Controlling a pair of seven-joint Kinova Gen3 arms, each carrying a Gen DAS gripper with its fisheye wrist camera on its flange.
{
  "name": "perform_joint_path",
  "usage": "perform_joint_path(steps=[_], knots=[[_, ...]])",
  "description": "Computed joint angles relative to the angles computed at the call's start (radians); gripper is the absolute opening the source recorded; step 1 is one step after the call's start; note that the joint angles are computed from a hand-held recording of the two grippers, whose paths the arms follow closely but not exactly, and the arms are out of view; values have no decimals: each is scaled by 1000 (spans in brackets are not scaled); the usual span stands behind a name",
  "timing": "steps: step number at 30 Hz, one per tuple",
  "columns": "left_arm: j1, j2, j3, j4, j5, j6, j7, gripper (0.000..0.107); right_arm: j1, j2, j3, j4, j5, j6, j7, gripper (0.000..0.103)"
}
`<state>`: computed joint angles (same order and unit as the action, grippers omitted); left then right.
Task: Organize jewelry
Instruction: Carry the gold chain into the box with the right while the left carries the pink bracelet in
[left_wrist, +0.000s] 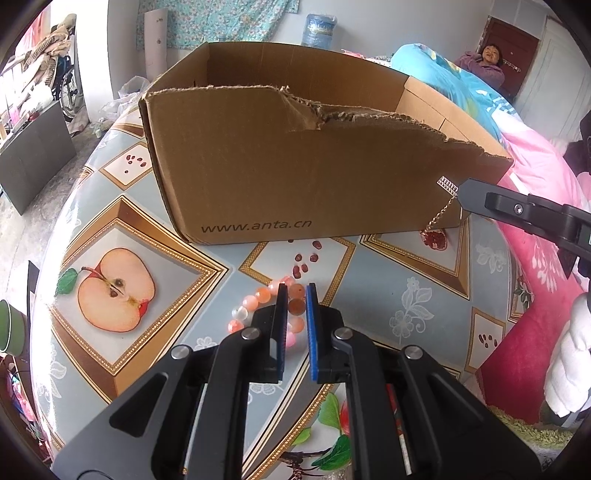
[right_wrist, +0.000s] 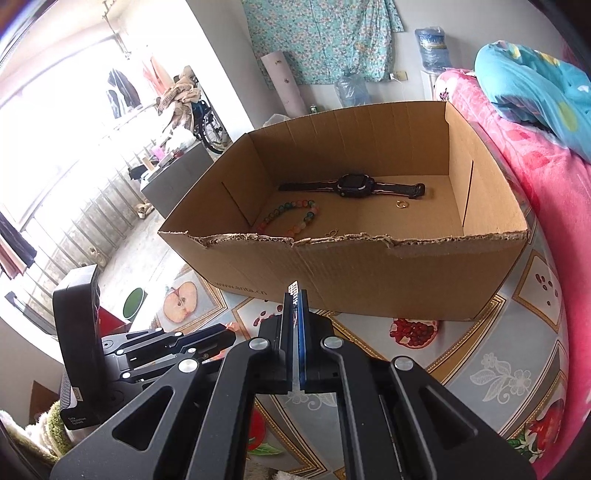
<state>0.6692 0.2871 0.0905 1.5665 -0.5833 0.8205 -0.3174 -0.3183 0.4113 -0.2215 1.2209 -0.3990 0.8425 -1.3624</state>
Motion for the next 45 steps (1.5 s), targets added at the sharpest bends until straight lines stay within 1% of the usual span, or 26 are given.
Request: perform_joint_path(steps=[5, 9, 13, 16, 19, 23, 26, 29, 32, 33, 35, 36, 38, 39, 40, 42, 43, 45], knots=[[8, -15, -1, 10, -22, 3, 16, 9, 4, -4, -4, -5, -9, -1, 8, 2], [14, -42, 1, 35, -53, -7, 53, 9, 7, -11, -8, -9, -17, -4, 17, 2], [18, -110, 11, 87, -127, -30, 129, 9, -9, -16, 1, -28, -3, -3, 8, 2], [-15, -168, 39, 126, -154, -66, 150, 9, -10, -27, 0, -28, -7, -29, 1, 2], [-62, -208, 72, 133, -144, -84, 110, 9, -4, -41, -5, -13, -21, -68, 0, 2], [-129, -264, 105, 131, -86, -130, 14, 9, 11, -50, -12, -11, -38, -104, 12, 2], [-171, -291, 128, 107, -61, -149, -58, 9, 31, -38, -18, -41, -57, -105, 30, 2], [-205, -290, 142, 61, -32, -168, -131, 9, 46, -19, -17, -90, -66, -91, 42, 2], [-208, -251, 116, -21, 34, -164, -247, 9, 59, 11, -15, -152, -68, -72, 52, 2], [-234, -236, 130, -46, 62, -172, -287, 9, 63, 26, -14, -178, -69, -59, 53, 2], [-324, -195, 204, -103, 113, -168, -369, 9, 73, 55, -14, -228, -71, -31, 55, 2], [-352, -164, 229, -149, 137, -143, -409, 9, 74, 70, -11, -251, -67, -18, 53, 2], [-440, -90, 314, -241, 185, -95, -491, 9, 74, 99, -3, -297, -58, 9, 41, 2], [-470, -50, 342, -288, 213, -73, -531, 9, 78, 113, -4, -316, -59, 21, 40, 2], [-484, -11, 352, -334, 243, -48, -572, 9, 84, 124, -8, -330, -62, 27, 43, 2], [-493, 69, 342, -427, 322, -3, -653, 9, 98, 138, -17, -341, -72, 31, 56, 2], [-486, 108, 323, -473, 363, 20, -686, 9, 102, 146, -19, -349, -74, 34, 62, 2], [-456, 181, 265, -566, 444, 67, -752, 9, 107, 165, -20, -373, -77, 46, 67, 2]])
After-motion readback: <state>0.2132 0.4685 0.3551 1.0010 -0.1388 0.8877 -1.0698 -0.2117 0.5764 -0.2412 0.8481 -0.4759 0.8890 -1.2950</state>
